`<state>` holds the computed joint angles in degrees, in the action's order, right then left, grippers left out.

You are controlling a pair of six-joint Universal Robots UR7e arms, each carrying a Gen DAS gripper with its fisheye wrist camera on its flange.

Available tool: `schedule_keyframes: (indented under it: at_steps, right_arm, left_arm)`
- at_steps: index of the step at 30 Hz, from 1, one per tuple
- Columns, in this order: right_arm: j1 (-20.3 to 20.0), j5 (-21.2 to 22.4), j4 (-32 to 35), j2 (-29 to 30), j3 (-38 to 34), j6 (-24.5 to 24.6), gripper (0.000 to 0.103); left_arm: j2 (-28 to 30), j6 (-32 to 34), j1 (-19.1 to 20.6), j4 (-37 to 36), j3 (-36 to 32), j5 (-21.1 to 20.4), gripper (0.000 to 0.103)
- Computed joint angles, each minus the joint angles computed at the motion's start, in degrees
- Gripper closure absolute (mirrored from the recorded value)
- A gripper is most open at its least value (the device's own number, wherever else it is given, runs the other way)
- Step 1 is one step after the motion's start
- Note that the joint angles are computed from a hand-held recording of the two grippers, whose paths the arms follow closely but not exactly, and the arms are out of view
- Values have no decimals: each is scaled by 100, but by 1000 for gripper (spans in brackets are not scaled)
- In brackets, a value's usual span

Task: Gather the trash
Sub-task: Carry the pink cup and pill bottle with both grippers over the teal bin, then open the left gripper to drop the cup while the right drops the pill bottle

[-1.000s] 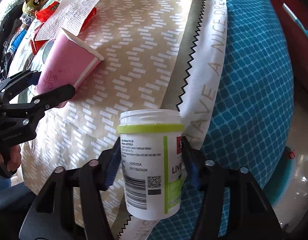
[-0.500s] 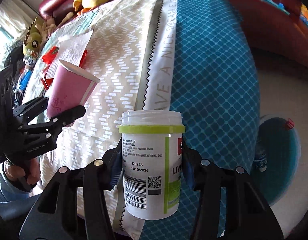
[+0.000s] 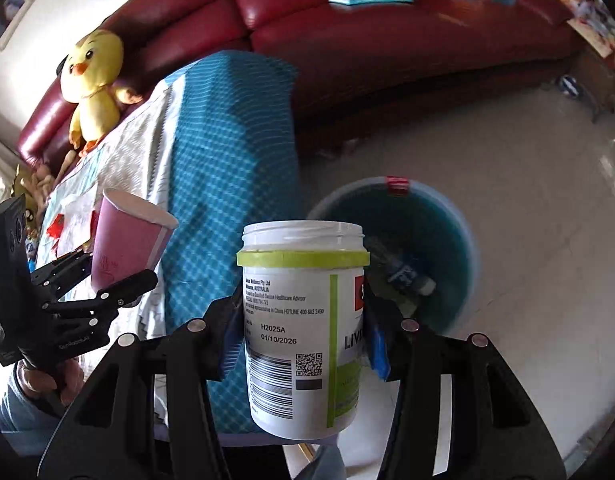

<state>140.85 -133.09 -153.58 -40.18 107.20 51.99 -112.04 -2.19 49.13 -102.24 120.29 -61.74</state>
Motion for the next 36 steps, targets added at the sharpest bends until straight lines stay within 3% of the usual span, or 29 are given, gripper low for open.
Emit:
schedule_keyframes:
  at_steps: [5, 12, 15, 17, 23, 34, 35, 36]
  right_arm:
    - [-168, -177, -436, -378, 743, 410, 55]
    - [-502, -73, -1098, -467, 1187, 378, 55]
    - [-617, -24, -1225, -493, 1278, 308, 55]
    - [-683, 10, -1293, -490, 1310, 254, 55]
    - [-846, 177, -1484, -449, 1404, 136, 55]
    - [-1047, 368, -1316, -282, 1352, 154, 55]
    - [-1063, 379, -1279, -262, 1335, 161, 53]
    - [-1075, 389, -1281, -246, 1330, 174, 43]
  left_arm:
    - [500, 1, -273, -386, 273, -239, 45]
    - [1338, -47, -320, -926, 466, -354, 44]
    - [1684, -240, -271, -1074, 476, -231, 34]
    - [1799, -356, -291, -1210, 513, -139, 22]
    - [1928, -306, -214, -1397, 520, -80, 18]
    - [1586, -224, -34, -1243, 462, -108, 12]
    - [1566, -229, -32, -1242, 458, -116, 12]
    - [1549, -231, -29, -1244, 456, -118, 12]
